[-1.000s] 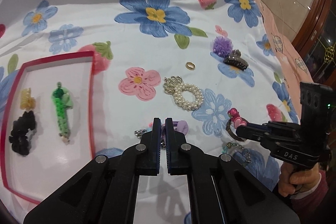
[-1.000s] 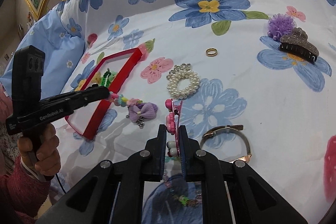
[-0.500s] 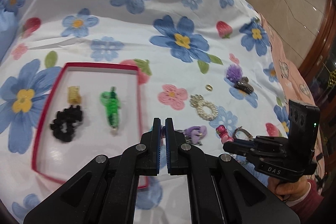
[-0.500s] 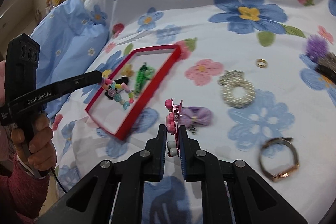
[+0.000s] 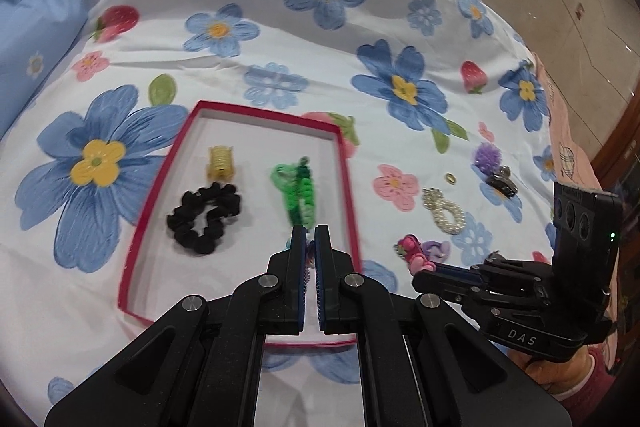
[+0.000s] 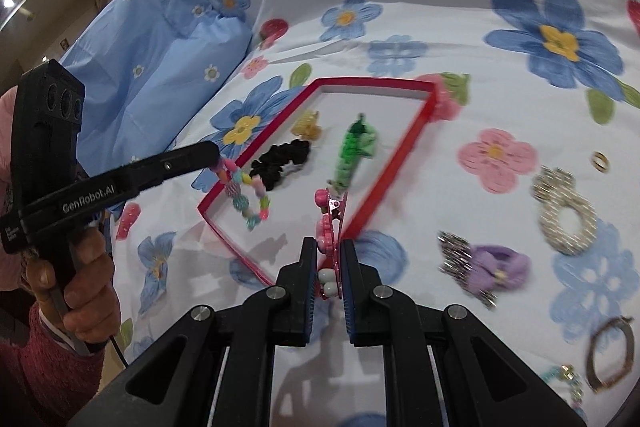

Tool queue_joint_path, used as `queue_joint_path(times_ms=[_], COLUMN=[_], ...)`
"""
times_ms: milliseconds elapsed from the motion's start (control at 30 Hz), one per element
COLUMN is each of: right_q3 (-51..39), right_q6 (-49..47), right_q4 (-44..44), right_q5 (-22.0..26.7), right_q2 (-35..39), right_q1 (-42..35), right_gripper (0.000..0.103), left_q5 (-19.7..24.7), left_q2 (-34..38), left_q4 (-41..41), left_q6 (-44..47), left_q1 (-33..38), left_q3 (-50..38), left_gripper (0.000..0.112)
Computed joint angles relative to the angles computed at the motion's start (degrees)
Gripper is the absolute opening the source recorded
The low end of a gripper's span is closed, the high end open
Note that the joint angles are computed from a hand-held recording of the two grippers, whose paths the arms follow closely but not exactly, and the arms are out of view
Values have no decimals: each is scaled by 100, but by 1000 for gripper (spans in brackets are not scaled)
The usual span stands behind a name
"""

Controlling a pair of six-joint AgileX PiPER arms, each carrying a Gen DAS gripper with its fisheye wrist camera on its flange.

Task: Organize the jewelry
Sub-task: 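Carry pink hair clip to tray with right tool while left tool grasps beaded bracelet, then release pink hair clip in tray with right tool while left tool releases beaded bracelet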

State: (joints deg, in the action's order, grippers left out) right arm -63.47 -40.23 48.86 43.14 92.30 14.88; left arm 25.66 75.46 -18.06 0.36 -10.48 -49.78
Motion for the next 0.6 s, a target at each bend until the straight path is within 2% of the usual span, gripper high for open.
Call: queue_joint_path(times_ms=[300, 367, 467, 600], right_q3=[-1109, -1315, -1631, -1876], right_q6=[1139, 1387, 1854, 2173], right_q4=[-946, -1143, -1615, -1986], right_q5=[-168, -173, -178, -170], right_q2=[1031, 1246, 1557, 1800], right_q1=[810, 919, 1088, 1237], right_gripper=[11, 11, 11, 12], left_q5=[-77, -137, -233, -309], left_q2=[528, 690, 972, 1247], left_q4=[-1356, -1399, -998, -1058], left_q6=[1565, 1641, 1295, 1426], left_q1=[797, 892, 965, 1140], left_q3=[70, 46, -20, -42], left_gripper=[3, 3, 3, 3])
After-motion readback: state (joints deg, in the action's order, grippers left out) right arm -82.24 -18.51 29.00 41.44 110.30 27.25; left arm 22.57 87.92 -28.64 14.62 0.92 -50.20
